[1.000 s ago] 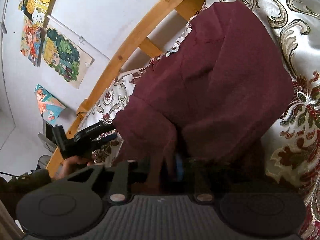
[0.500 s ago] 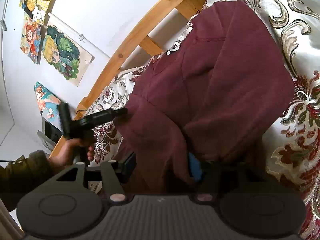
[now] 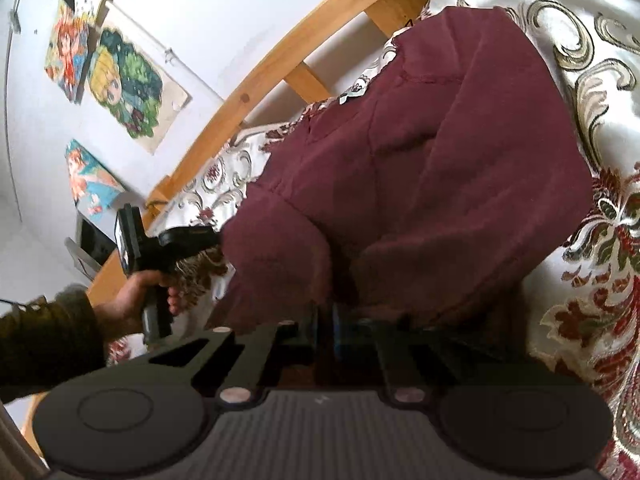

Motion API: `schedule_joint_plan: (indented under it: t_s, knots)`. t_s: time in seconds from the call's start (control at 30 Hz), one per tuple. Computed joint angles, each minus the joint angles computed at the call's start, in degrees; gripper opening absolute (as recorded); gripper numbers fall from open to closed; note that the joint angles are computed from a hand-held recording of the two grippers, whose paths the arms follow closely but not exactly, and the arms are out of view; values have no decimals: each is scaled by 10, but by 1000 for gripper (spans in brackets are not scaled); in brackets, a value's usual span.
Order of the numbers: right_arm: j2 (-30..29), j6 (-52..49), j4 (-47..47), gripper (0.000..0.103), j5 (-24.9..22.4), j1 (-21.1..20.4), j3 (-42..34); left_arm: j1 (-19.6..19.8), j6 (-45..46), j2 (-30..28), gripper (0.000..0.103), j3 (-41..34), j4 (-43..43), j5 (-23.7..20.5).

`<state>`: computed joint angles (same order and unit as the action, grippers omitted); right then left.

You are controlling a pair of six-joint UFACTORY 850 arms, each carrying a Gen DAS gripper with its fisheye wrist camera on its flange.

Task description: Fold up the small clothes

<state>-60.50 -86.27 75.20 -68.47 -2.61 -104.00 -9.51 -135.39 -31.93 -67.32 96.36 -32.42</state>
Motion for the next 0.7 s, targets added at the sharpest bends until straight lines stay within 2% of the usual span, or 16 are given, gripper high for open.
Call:
schedule_joint_plan:
  t_s: [0.03, 0.1, 0.13, 0.17, 0.2, 0.27, 0.33, 0.4, 0.47, 0.57, 0.63, 0.7]
  knots:
    - [1, 2, -1, 12, 6, 0, 1, -1, -6, 3, 8, 2, 4, 1]
    - [9, -6, 7, 18, 26, 1, 12, -7, -33, 11, 26, 10, 24, -6]
    - [13, -18, 15, 26, 35, 1, 19, -13, -49, 14, 32, 15, 35, -17]
    - [18, -34, 24, 40, 42, 0, 28, -19, -61, 19, 44, 21, 42, -29]
    - [25, -54, 36, 46, 48, 0, 38, -25, -73, 19, 56, 23, 49, -43]
    - [39, -107, 59, 61, 59, 0, 61, -40, -108, 27, 66, 38, 73, -72]
    - [56, -163, 72, 66, 77, 2, 86, -51, -123, 34, 71, 50, 99, -81]
    - [68, -201, 78, 67, 94, 6, 105, -61, -115, 40, 79, 59, 123, -76]
    - [74, -209, 69, 63, 111, 10, 113, -71, -99, 41, 80, 63, 141, -72]
    - [79, -218, 76, 63, 118, 11, 122, -82, -59, 32, 85, 56, 154, -61]
    - [81, -236, 86, 63, 123, 10, 126, -87, 31, 13, 85, 32, 94, -58]
    - [86, -260, 82, 63, 134, 12, 131, -90, 143, -10, 84, 0, -3, -64]
